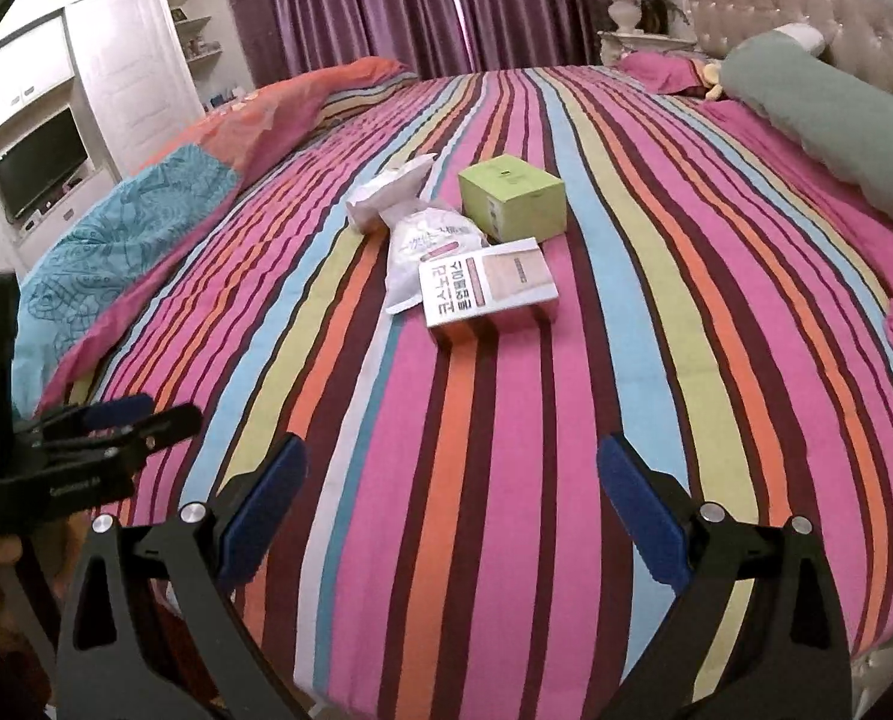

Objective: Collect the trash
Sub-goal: 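Move both tools back from the wastebasket toward the bed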

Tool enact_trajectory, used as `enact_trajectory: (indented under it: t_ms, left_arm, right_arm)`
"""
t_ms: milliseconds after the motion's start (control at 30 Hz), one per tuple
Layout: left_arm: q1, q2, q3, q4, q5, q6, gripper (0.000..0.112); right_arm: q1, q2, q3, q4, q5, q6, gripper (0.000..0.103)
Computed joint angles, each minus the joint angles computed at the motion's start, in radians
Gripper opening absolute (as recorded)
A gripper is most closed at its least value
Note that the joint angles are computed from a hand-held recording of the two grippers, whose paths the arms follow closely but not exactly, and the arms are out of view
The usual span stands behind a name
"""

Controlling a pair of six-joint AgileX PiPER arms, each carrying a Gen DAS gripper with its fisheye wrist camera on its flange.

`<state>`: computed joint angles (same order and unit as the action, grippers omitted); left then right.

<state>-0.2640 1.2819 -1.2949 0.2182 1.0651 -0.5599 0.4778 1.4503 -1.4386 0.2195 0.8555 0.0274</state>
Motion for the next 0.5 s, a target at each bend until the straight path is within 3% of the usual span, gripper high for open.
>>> enact_trajectory:
  t_ms: [167,500]
  left_arm:
    - [0.055,0.099,-0.097,-0.047,-0.037,0.097,0.089]
    - [0.121,0.294,-0.31,-0.121,-0.065,0.254,0.089]
  right_arm:
    - [-0.001,0.076,-0.078,-0.002,0.012,-0.03,0.093]
    - [-0.046,0.235,-0.259,0.055,0.091,-0.099,0.093]
